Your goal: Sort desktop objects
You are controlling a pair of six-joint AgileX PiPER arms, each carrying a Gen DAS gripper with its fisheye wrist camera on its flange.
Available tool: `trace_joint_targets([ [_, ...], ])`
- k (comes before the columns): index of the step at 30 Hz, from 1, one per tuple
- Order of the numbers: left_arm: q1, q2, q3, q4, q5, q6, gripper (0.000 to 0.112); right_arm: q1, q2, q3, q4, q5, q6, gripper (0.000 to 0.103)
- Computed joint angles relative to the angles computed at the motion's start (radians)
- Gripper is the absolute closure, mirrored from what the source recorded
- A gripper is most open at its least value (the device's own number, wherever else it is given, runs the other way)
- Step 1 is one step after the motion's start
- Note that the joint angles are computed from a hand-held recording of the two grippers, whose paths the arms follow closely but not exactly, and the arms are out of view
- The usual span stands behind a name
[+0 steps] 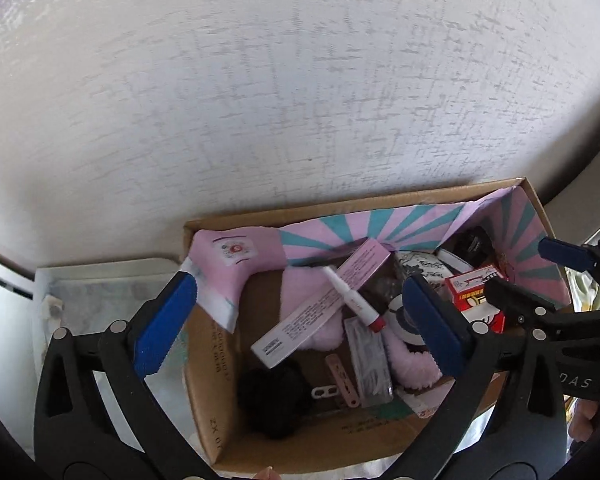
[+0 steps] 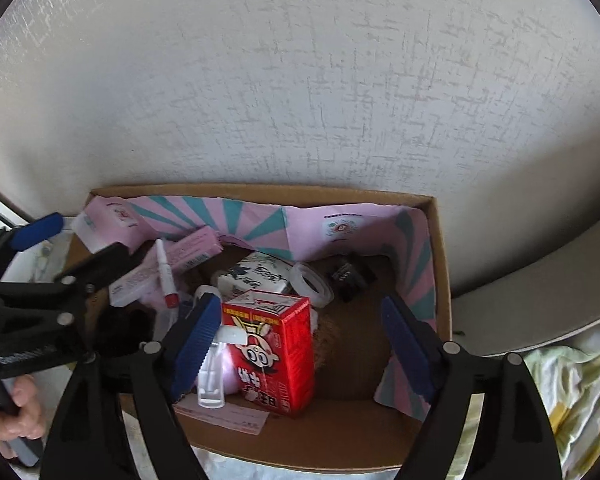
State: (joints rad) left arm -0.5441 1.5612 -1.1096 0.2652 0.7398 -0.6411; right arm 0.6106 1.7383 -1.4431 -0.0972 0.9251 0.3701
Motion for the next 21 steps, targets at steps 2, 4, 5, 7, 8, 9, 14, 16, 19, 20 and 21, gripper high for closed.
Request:
trace_joint_targets([
  [2,-0.01,-0.008,0.005,0.022,0.019,-0.017,0.01,0.021,0.007,-0.018,-0.036,0.014,0.024,0.024],
  [4,-0.027,-0.018,0.011,0.054,0.044,-0.054,0.01,0.041,0.008,-0.025,-0.071,0.028,0.051,0.024],
  [5,-0.03,-0.027,0.017,0.064,0.049,-0.067,0.01,0.049,0.008,-0.03,-0.084,0.036,0.064,0.023],
  [7,-0.038,-0.054,0.03,0.068,0.063,-0.085,0.01,0.071,0.006,-0.034,-0.118,0.049,0.101,0.023],
  [8,-0.037,-0.068,0.04,0.067,0.066,-0.087,0.01,0.083,-0.001,-0.031,-0.143,0.052,0.125,0.023],
  [9,-0.04,-0.083,0.049,0.07,0.078,-0.092,0.01,0.099,-0.012,-0.027,-0.173,0.053,0.151,0.023],
  [14,-0.069,-0.154,0.065,0.135,0.208,-0.145,0.01,0.143,-0.091,-0.025,-0.169,0.084,0.19,0.023],
  [16,-0.067,-0.228,0.091,0.131,0.227,-0.149,0.01,0.178,-0.117,-0.044,-0.193,0.123,0.223,0.023],
  [19,-0.059,-0.325,0.097,0.13,0.283,-0.137,0.01,0.254,-0.12,-0.103,-0.251,0.215,0.276,0.023],
  [20,-0.064,-0.358,0.091,0.139,0.315,-0.136,0.01,0.279,-0.125,-0.115,-0.272,0.237,0.299,0.023],
  [21,-0.072,-0.388,0.081,0.147,0.353,-0.131,0.01,0.306,-0.134,-0.133,-0.293,0.27,0.32,0.023],
])
